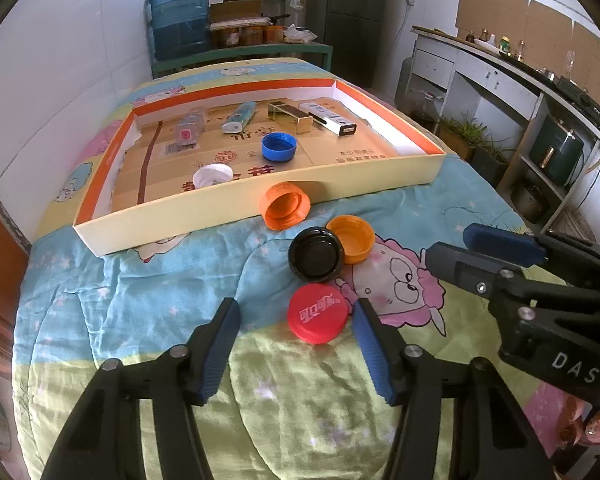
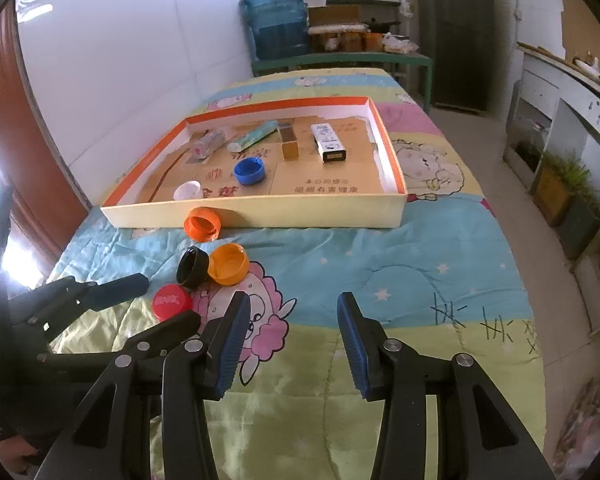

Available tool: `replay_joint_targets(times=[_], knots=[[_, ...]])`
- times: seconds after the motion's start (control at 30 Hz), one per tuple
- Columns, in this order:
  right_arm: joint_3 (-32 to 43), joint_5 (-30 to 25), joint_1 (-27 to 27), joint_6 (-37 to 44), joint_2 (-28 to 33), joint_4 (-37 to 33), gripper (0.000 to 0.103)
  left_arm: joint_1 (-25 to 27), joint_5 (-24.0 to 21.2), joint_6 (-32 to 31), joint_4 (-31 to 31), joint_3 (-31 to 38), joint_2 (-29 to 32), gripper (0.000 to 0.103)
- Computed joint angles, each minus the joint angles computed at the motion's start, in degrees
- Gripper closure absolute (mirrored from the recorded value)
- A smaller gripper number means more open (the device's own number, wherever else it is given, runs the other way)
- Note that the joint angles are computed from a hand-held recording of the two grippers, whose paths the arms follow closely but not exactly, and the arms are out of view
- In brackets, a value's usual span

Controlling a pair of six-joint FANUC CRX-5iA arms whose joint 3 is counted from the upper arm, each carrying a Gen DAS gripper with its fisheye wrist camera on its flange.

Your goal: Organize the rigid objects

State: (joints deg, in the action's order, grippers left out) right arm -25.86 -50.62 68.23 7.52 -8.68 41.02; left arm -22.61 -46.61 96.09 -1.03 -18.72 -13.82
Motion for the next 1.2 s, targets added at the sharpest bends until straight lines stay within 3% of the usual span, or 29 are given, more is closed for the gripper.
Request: replay_joint_targets(times=[0.1,0.17,0.27,0.67,0.77,0.87,1.2], knots=[[0.7,0.6,-0.3,2.3,0.7,-1.4,0.056,1.0,0.7,0.1,0.8,-0.9,-0.8,0.067],[1.7,0.8,-0.6,5.3,1.5,-3.3,0.056,2.7,1.6,-1.3,3.3,-2.4,-1.7,0.072],[3.2,0.9,-0.9,9.2,3.0,-5.2,0.056,5.1,3.0,-5.2,8.7,-5.0,-3.0,0.072],[9.7,0.4,-2.4,18.9,10.1,-5.3,0.057,7.8,4.3,-9.0,13.1,-7.5,-6.6,0.072],[10.4,1.5,-3.1,19.4,10.8,-5.8,0.058,9.0,4.2,-9.6,14.0,-8.1,-7.2,0.072],[10.6,2.5,-3.4,19.3,10.9,-6.2,0.073,10.1,4.1,-10.3,15.1,-8.8,-7.8,0.072],[9.4,2.0,-2.5,16.9,9.8,-5.6,0.073,10.8,3.9,-11.2,16.0,-9.3,-7.9,0.072]])
